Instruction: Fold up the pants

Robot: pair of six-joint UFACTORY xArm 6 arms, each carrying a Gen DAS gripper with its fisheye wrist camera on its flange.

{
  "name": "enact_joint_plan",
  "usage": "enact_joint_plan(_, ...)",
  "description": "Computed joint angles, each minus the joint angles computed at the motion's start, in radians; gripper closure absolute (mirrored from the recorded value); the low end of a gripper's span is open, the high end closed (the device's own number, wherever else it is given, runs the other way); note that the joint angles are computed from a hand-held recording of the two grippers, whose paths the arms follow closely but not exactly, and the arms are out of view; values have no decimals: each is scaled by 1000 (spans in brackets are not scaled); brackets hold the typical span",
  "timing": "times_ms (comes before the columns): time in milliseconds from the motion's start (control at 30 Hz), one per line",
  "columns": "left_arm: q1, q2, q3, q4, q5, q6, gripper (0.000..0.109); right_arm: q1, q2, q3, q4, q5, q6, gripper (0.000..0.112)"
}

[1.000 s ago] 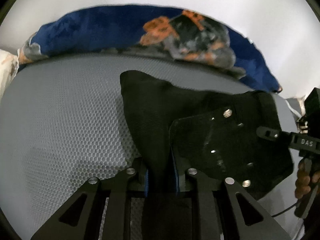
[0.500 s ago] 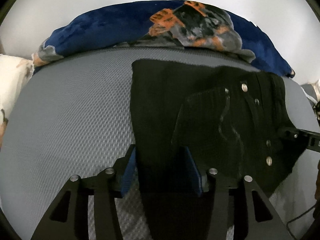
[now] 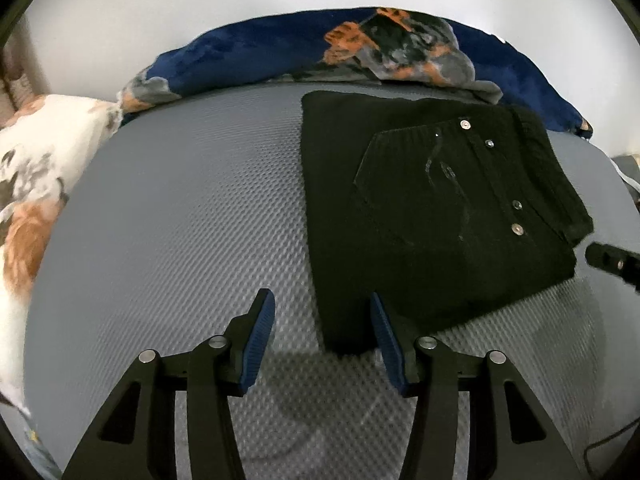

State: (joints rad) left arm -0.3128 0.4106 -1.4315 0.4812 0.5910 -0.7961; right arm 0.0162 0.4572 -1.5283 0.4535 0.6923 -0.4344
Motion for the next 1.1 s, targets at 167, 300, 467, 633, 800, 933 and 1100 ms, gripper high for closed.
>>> enact_joint_plan(167, -34, -96, 104, 57, 2, -80, 53, 13, -107, 150, 28, -76, -23, 56)
enact_joint_plan(300, -58, -153, 166, 103, -1, -146, 53, 38, -189, 261, 36, -164, -49, 52)
enact_joint_plan(467, -85, -218, 231, 168, 4, -228, 52, 67, -256, 346, 41, -243, -70, 41)
enact_joint_plan(633, -100, -267, 282, 202, 12, -295, 52, 95, -315, 430, 24, -328, -72, 30)
enact_joint_plan(800, -116, -307, 326, 238, 28, -360, 52, 121, -359, 503, -14, -405, -60, 23)
enact_joint_plan(933, -126, -322, 339, 260, 45, -388, 52, 131, -381, 532, -5, -418, -81, 22)
enact_joint_plan(1100, -127, -331, 347, 278, 53, -405, 52, 135, -390, 543, -10, -420, -76, 22)
